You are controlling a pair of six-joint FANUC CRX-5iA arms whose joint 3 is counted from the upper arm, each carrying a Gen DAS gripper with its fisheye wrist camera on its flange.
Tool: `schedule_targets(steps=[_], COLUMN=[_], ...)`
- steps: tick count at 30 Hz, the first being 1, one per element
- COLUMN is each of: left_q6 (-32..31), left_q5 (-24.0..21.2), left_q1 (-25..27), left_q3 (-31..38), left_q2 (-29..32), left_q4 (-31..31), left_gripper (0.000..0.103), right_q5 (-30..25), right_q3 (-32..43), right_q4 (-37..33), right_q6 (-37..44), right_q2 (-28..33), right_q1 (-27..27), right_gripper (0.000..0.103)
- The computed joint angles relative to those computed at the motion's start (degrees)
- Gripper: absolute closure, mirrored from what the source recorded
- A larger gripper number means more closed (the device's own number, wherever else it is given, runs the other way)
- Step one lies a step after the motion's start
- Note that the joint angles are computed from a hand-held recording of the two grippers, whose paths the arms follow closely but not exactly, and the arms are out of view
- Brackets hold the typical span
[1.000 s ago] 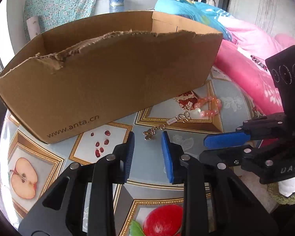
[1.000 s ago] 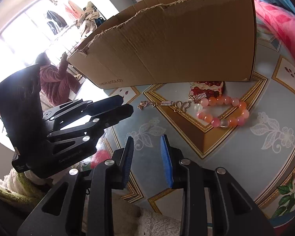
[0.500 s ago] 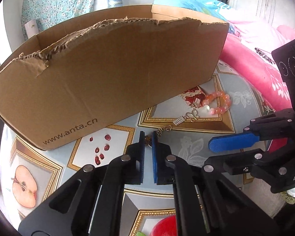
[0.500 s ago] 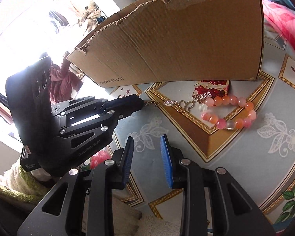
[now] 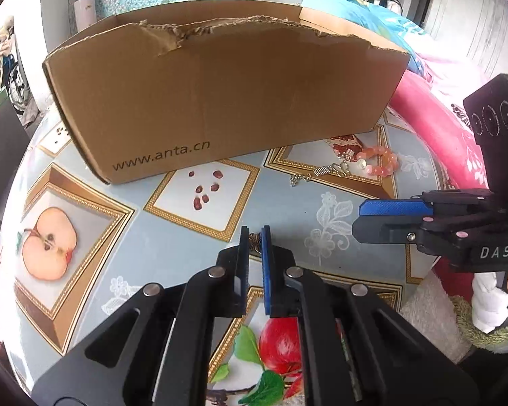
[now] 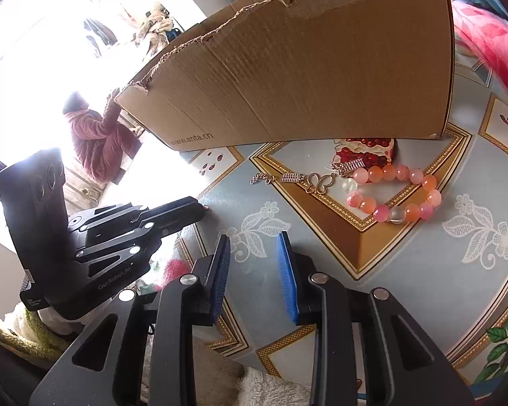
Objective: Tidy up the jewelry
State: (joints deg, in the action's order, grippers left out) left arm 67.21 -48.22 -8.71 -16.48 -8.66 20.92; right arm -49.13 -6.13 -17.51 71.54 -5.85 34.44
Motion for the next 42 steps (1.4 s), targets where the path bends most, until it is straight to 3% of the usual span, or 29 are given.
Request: schedule_targets(steps=[3,11,42], left_q6=[-3.39,3.38,4.78], left_q5=[1.61,-0.46,-3.22], left_q1=[1.92,0.52,-4.16], left_q3=[-3.15,0.91,2.69], left_q2=[-2.17,-0.96,0.31], left_q4=[5.69,-4.63,-7.13], left_gripper=[0.097,0.097,0.096], right_q5=[-0.1,0.32,0.38], right_q3=[0.18,0.25,0.47], right_q4=[0.33,0.86,-0.36], right_q6=[-0.1,-0.52,0.48], right_q2=[0.21,0.55,0.79], right_q1=[0.27,0.85,-0.2], right_gripper=[0.075,0.075,0.075])
